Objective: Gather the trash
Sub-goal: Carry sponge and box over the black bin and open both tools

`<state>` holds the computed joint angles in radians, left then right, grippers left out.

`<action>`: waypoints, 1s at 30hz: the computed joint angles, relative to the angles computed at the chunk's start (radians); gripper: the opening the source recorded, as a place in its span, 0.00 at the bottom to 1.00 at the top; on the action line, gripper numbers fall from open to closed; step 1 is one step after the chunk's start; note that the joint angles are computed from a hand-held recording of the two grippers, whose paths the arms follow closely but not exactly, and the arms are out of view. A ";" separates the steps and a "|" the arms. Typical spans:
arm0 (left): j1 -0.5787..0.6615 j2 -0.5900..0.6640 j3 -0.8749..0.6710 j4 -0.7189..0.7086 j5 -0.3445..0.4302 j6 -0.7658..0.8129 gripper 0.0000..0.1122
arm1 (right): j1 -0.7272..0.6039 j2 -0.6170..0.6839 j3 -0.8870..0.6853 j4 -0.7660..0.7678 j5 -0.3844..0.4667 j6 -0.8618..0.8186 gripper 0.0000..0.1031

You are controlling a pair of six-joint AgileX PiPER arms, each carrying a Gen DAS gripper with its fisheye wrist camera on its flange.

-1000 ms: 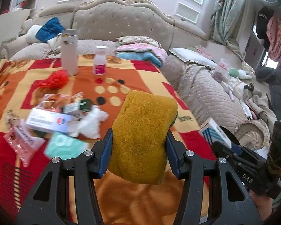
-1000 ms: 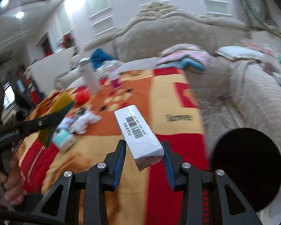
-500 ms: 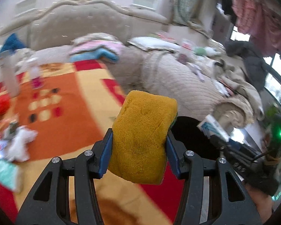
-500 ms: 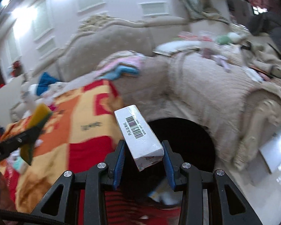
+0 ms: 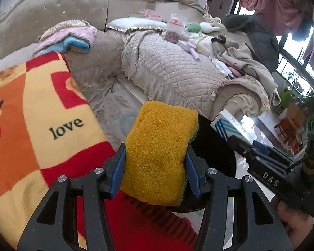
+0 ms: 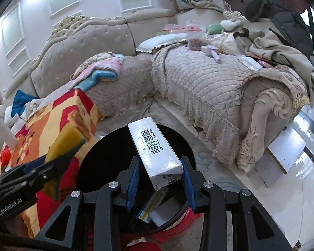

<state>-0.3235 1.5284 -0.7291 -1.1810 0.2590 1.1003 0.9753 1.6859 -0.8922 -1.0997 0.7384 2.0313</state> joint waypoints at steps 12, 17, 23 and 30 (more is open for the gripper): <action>0.003 0.019 -0.033 0.120 0.052 -0.129 0.56 | -0.034 0.038 -0.024 0.009 -0.060 -0.007 0.39; -0.002 0.005 -0.029 0.161 0.038 -0.181 0.57 | -0.031 0.051 -0.037 0.028 -0.032 -0.018 0.48; 0.079 -0.015 -0.012 0.050 0.109 -0.096 0.57 | -0.015 0.035 -0.033 0.020 0.003 0.024 0.48; 0.123 -0.011 -0.001 -0.053 0.200 -0.002 0.62 | 0.019 0.047 -0.060 0.028 0.024 0.015 0.48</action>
<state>-0.2007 1.5172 -0.7296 -1.2341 0.4587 1.0984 0.9943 1.7330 -0.9523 -1.0715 0.7623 2.0459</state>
